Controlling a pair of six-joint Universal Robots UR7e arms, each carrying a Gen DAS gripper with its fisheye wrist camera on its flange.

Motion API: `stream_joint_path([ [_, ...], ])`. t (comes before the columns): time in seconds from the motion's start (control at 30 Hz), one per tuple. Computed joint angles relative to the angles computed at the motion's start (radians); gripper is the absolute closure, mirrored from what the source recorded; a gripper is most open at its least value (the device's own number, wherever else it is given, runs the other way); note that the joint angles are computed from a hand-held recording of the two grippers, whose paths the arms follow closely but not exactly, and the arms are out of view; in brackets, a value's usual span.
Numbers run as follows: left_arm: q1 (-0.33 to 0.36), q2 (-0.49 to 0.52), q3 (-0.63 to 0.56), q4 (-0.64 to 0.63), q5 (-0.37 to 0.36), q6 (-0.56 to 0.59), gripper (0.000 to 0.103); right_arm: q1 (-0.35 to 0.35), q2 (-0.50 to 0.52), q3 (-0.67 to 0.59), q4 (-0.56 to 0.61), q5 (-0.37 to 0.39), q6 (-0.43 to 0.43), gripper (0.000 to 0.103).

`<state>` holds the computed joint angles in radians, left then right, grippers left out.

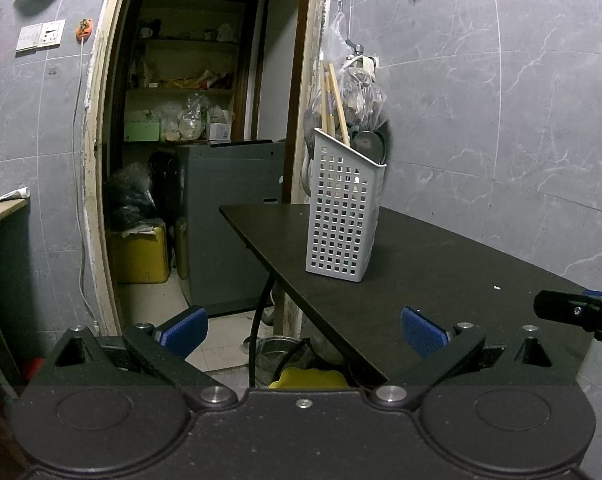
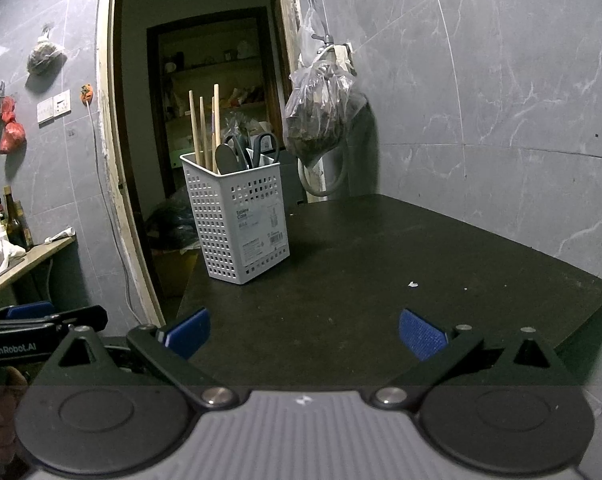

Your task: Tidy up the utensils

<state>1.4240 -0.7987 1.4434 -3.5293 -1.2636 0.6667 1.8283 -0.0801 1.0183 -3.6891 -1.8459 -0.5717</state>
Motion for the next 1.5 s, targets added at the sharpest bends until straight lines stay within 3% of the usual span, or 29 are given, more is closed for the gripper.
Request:
stream_joint_path([
  [1.5,0.015,0.009,-0.024,0.066,-0.033,-0.014,0.001,-0.002,0.005,-0.013,0.016,-0.023,0.015,0.000],
])
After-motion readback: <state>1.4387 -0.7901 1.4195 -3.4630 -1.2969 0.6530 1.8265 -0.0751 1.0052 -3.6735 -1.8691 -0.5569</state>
